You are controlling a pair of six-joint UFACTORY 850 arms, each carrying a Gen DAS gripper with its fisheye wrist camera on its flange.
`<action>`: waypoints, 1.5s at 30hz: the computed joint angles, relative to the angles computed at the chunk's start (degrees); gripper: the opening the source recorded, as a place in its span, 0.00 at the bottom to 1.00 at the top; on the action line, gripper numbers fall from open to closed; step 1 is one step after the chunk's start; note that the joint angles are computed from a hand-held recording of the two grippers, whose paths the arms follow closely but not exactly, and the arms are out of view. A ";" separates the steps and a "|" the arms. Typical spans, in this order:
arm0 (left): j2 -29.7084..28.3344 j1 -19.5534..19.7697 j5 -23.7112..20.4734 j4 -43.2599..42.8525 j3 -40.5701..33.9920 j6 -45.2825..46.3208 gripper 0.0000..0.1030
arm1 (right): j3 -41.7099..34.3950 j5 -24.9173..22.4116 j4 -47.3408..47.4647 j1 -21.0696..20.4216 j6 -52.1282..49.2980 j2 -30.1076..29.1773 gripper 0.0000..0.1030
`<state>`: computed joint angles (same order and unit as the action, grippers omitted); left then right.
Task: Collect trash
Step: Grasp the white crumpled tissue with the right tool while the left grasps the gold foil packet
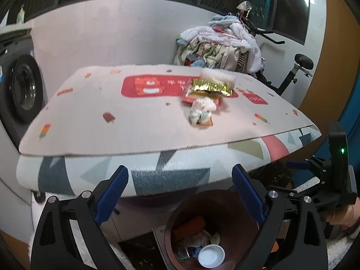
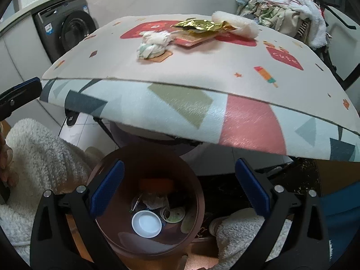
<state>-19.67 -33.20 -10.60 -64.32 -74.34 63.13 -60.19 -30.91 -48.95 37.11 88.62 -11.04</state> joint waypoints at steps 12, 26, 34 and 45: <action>-2.36 0.17 -0.10 9.50 -5.40 -6.93 0.94 | -0.44 -0.34 -4.53 -3.06 2.00 2.80 0.95; -8.58 2.76 -5.05 15.38 -16.09 -13.13 0.94 | -2.36 2.93 -1.69 -7.67 -4.98 2.10 0.95; -12.20 3.63 -5.97 26.24 -19.86 -26.52 0.94 | -3.46 2.75 -5.37 -9.03 0.62 -0.51 0.94; -15.13 4.92 -8.31 34.82 -22.86 -37.69 0.94 | -7.82 9.50 -5.96 -13.11 1.96 -4.63 0.84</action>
